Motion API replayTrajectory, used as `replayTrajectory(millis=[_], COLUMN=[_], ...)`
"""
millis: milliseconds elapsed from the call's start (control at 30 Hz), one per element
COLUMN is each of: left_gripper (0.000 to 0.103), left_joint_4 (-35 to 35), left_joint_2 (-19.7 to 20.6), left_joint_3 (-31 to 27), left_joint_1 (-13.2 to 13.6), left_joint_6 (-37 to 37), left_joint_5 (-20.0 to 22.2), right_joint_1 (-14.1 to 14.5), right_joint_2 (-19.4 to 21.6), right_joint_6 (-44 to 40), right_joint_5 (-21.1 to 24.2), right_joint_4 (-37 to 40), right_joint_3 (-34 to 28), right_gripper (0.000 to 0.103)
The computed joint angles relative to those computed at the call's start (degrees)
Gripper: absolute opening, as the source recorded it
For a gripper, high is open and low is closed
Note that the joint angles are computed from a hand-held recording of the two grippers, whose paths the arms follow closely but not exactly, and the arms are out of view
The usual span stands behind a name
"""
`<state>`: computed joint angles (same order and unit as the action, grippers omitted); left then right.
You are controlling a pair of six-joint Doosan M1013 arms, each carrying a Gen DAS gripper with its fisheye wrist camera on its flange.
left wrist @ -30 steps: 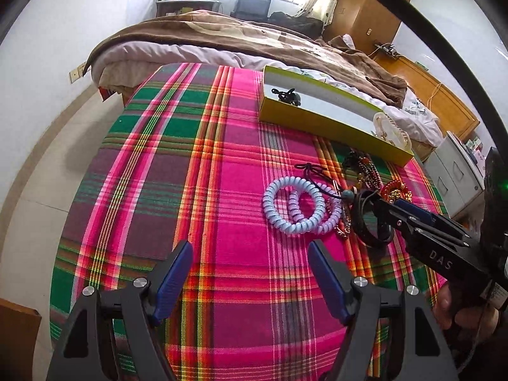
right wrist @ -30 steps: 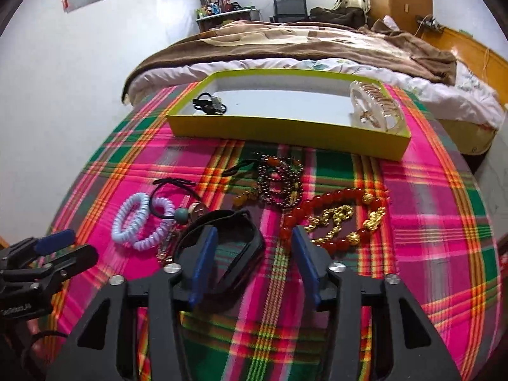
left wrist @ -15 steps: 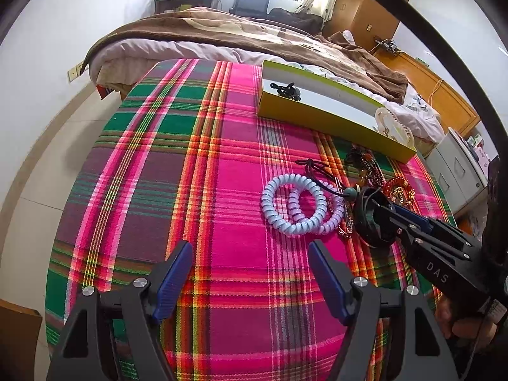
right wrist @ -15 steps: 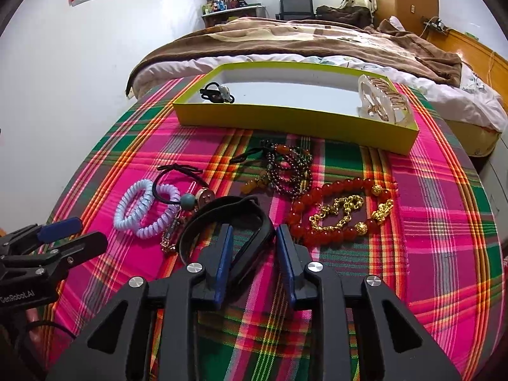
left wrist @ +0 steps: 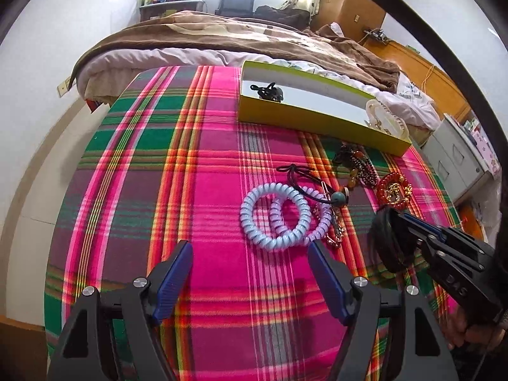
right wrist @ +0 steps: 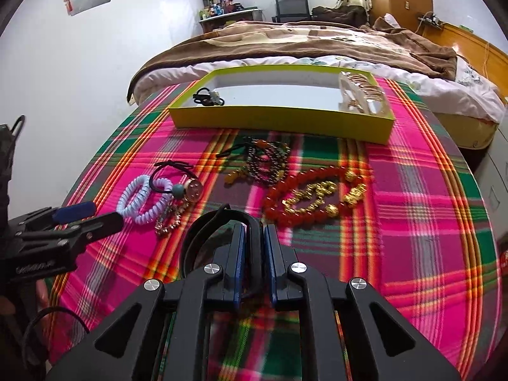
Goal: Organize jewelry
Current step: 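Grasp the light blue coiled hair tie with the left tool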
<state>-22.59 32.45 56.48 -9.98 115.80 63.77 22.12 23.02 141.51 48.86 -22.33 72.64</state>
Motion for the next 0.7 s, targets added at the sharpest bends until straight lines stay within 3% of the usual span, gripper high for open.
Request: replayTrajectory(millis=[167,467,700], left_gripper=[0.073,0.052,0.049], left_joint_4=[0.55,1.49,0.68], left_joint_2=[0.07,0.58,1.11], left_joint_3=[-0.21,-0.80,-1.80], left_joint_1=[-0.69,-1.82,-1.75], left_joint_6=[1.30,4.17,4.01], left_joint_5=[-0.70,-0.38,-0.34], right_joint_1=[-0.16,-0.38,-0.59], right_joint_2=[-0.34,-0.72,-0.83], right_joint_6=[0.24,0.04,0.01], right_joint_5=[-0.19,-1.44,-2.08], right_joint_4=[0.81,1.93,2.36], right_joint_3=[0.65,1.41,1.68], right_gripper=[0.013,0.013,0.013])
